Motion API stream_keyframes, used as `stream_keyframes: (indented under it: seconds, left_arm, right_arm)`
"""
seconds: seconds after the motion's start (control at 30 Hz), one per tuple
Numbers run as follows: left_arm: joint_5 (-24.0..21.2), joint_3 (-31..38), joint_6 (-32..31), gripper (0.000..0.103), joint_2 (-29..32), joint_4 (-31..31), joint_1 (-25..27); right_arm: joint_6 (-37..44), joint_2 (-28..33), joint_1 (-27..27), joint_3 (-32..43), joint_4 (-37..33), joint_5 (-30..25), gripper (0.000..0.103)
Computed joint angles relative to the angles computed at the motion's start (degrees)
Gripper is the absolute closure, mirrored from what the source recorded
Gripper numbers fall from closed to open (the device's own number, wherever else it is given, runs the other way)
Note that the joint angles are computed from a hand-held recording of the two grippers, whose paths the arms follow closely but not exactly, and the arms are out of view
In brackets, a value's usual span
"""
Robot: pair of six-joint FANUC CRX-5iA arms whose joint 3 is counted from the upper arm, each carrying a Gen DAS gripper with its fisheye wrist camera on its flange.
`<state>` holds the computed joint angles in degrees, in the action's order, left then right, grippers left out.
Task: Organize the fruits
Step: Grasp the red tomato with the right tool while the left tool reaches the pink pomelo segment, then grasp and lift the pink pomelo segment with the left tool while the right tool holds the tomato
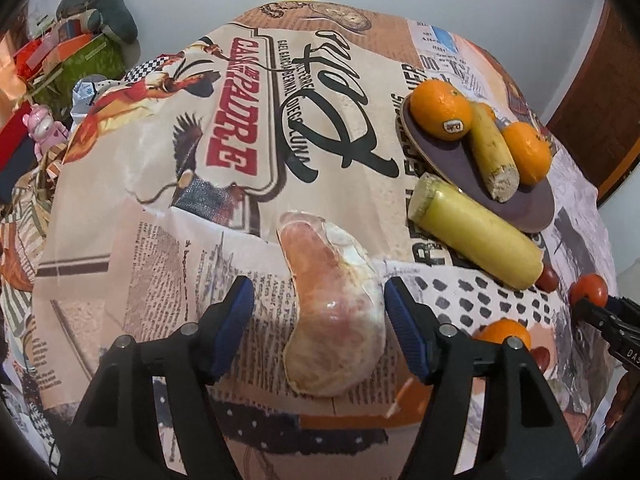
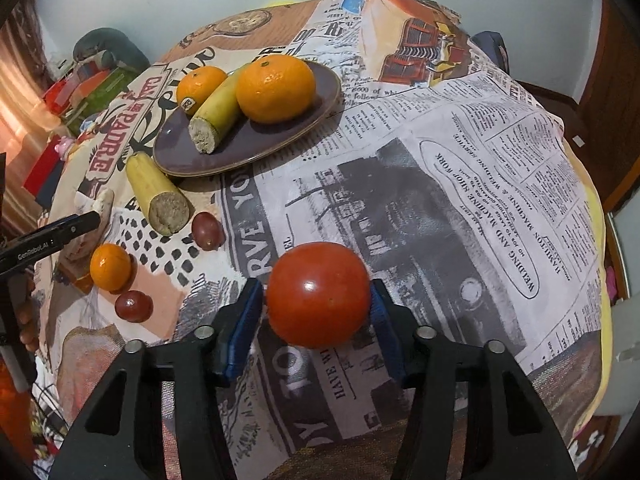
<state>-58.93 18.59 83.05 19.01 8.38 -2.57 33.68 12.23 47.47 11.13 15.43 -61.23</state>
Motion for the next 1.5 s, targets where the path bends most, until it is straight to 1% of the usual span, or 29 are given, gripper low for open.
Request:
stream_keyframes:
  seconds: [0.13,0.17,0.23,0.3,0.33,0.47,0.63,0.67,0.73,0.77,0.87,0.93,1.0,1.03,1.07,1.1,1.17,1.33,1.5]
  left_arm:
    - [0.23,0.52,-0.70,0.038,0.86,0.75,0.15]
    - [-0.06,0.98,-1.35,0.042,1.46,1.41,0.26]
    - [-0.82,1.93,-0.74,0.043,2.58,2.45,0.55]
    - [-0.49,2.32,-0.21,0.046,3.00,2.43,0.46]
    - [-0.38,2.55,-0.22,0.051,3.19,2.34,0.29]
    - [0.08,2.28,-0.60,0.053,2.71,1.32,-0.05]
    - [-0.07,0.67,-3.39,0.059,1.61,4.61,0.58]
    - [0.26,0.41,-3.72,0.061,1.22,4.26,0.37]
    - [1.22,-0.59,-5.36,0.073,0.18,4.57,0.03]
    - [1.57,-0.77,-5.56,0.077,-0.26,4.24,-0.20]
    - [2.12,-1.70,-7.81,0.080,-1.27,5.76,-0.29]
    - [1.53,-1.46,-8.17,0.080,-1.16,5.58,-0.33]
    - [-0.04,-0.86,-8.61,0.077,-0.50,6.15,-0.04]
    - [-1.57,-0.20,-8.67,0.073,0.09,6.32,0.09]
    - [-2.85,0.66,-8.04,0.065,0.55,5.50,-0.04]
    - [-3.92,1.37,-7.30,0.062,0.90,4.42,-0.24]
    - [-3.91,0.92,-7.43,0.057,0.68,3.68,-0.34]
    - [-4.79,-0.02,-8.51,0.056,1.30,6.68,0.89]
    - [-3.52,0.28,-7.67,0.058,2.14,6.06,0.37]
  right_arm:
    - [-0.11,-0.95,-0.64,-1.17,-1.10,1.90,0.059]
    - [-0.23,-0.90,-0.58,-1.14,-1.00,1.97,0.059]
    - [-0.34,-0.75,-0.44,-1.02,-0.58,1.90,0.059]
    - [-0.22,-0.63,-0.42,-0.83,-0.50,1.86,0.059]
    - [-0.16,-0.58,-0.44,-0.73,-0.50,1.87,0.059]
    - [0.24,-0.34,-0.47,-0.33,-0.30,1.81,0.059]
    - [0.48,-0.15,-0.35,0.24,0.79,2.11,0.059]
    - [0.50,-0.08,-0.26,0.44,1.32,2.25,0.059]
    - [0.64,0.12,-0.14,0.84,2.05,2.21,0.059]
    - [0.58,0.23,-0.05,1.04,2.48,2.22,0.059]
    - [0.74,0.58,0.15,1.82,3.42,2.31,0.059]
    - [1.03,0.76,0.32,2.29,3.78,2.45,0.059]
    - [1.27,0.79,0.56,2.48,3.93,2.74,0.059]
    - [1.47,0.79,0.64,2.55,3.86,2.84,0.059]
    - [1.69,0.82,0.74,2.63,3.78,2.89,0.059]
    - [2.05,0.88,0.81,2.73,3.63,2.92,0.059]
    - [2.41,1.03,0.81,2.87,3.36,3.00,0.059]
    - [2.46,1.01,0.38,2.79,2.57,3.76,0.059]
    - [2.14,0.80,0.15,2.41,2.06,4.45,0.059]
